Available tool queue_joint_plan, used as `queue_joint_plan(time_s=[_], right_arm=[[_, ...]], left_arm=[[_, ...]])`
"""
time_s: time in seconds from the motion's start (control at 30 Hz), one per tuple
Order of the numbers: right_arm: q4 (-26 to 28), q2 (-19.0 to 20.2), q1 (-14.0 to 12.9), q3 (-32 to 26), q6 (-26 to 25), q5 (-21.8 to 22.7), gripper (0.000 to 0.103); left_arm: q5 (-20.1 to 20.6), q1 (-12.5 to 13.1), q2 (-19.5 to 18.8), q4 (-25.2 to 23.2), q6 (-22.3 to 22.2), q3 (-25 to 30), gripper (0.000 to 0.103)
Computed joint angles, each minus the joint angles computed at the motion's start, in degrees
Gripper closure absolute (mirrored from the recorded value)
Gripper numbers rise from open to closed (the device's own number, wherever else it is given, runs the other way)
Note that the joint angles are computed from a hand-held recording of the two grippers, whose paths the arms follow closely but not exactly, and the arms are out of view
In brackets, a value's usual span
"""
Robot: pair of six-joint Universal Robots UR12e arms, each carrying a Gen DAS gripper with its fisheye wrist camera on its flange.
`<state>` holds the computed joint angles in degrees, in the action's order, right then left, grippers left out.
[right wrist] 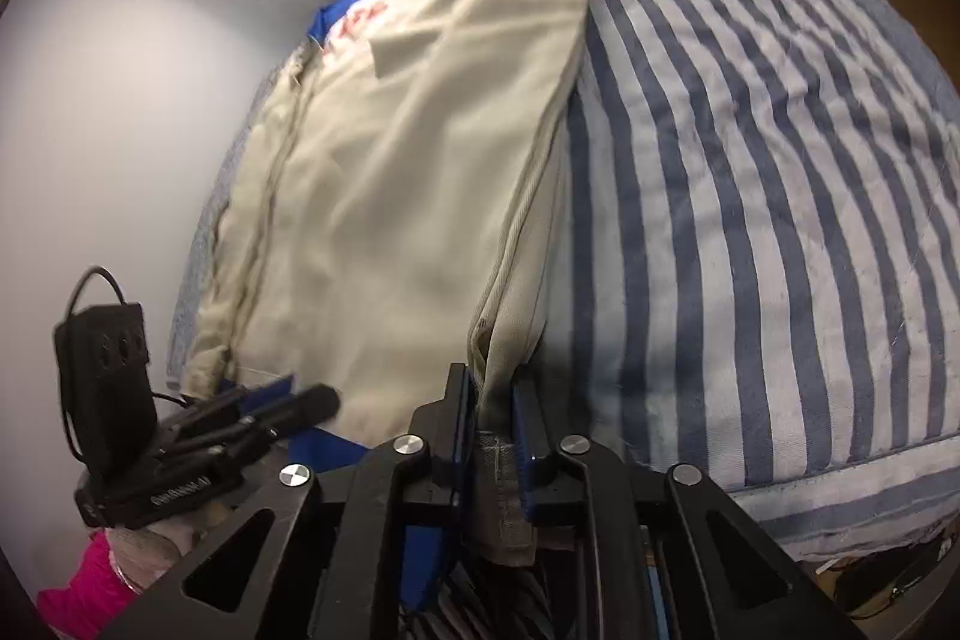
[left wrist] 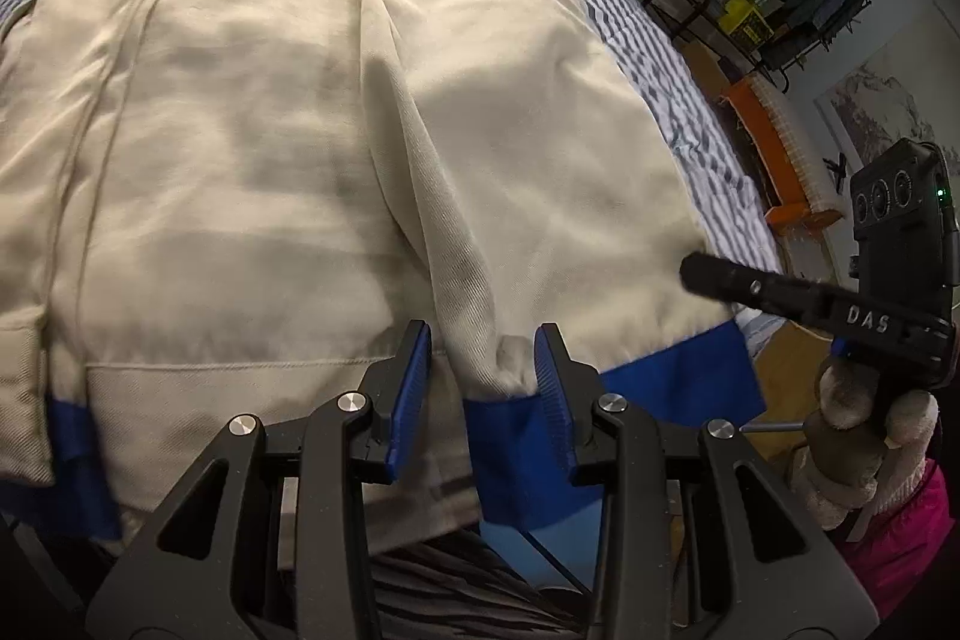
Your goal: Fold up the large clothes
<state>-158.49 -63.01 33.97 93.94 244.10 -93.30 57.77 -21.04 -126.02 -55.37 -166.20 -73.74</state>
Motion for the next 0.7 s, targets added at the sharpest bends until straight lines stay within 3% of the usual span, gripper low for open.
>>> queue_joint_plan(time_s=[0.13, 0.2, 0.3, 0.37, 0.43, 0.47, 0.53, 0.6, 0.67, 0.7], right_arm=[[-1.5, -0.3, 0.4, -0.4, 0.3, -1.8, 0.094], [-0.9, -0.3, 0.5, -0.8, 0.4, -2.1, 0.094], [-1.1, -0.2, 0.3, -0.9, 0.4, -2.0, 0.094], [0.1, 0.1, 0.3, -1.6, 0.7, -1.9, 0.094], [-0.2, 0.3, 0.0, -1.4, 0.9, -1.0, 0.094], [-1.2, 0.6, -0.2, -1.4, 0.7, -0.5, 0.093], [-3.5, 0.9, -0.5, -0.8, 0.1, 0.3, 0.083], [-5.1, 0.8, -1.1, -0.1, -0.9, 1.2, 0.050], [-7.9, 1.2, -1.6, 0.8, -0.5, 1.1, 0.048], [-8.8, 1.5, -2.0, 1.0, 0.6, 1.2, 0.052]], left_arm=[[1.3, 0.6, 2.5, 12.3, -4.3, -3.9, 0.068], [-0.2, 1.0, 2.7, 16.1, -6.3, -4.6, 0.068], [-1.7, 0.6, 1.8, 14.1, -4.7, -3.4, 0.068], [-2.2, -0.2, 0.5, 9.8, -2.7, -1.9, 0.068], [0.2, -1.2, -1.1, 4.2, -0.6, -0.1, 0.068], [0.9, -1.4, -1.3, 4.6, -0.4, -0.5, 0.068], [2.3, -1.8, -0.8, 7.8, 1.0, -1.7, 0.068], [2.3, -1.8, -0.7, 6.8, 1.6, -1.3, 0.068], [1.4, -1.5, -0.5, 6.5, 0.1, -1.3, 0.068], [0.8, -1.2, -0.3, 6.6, -0.8, -1.4, 0.068]])
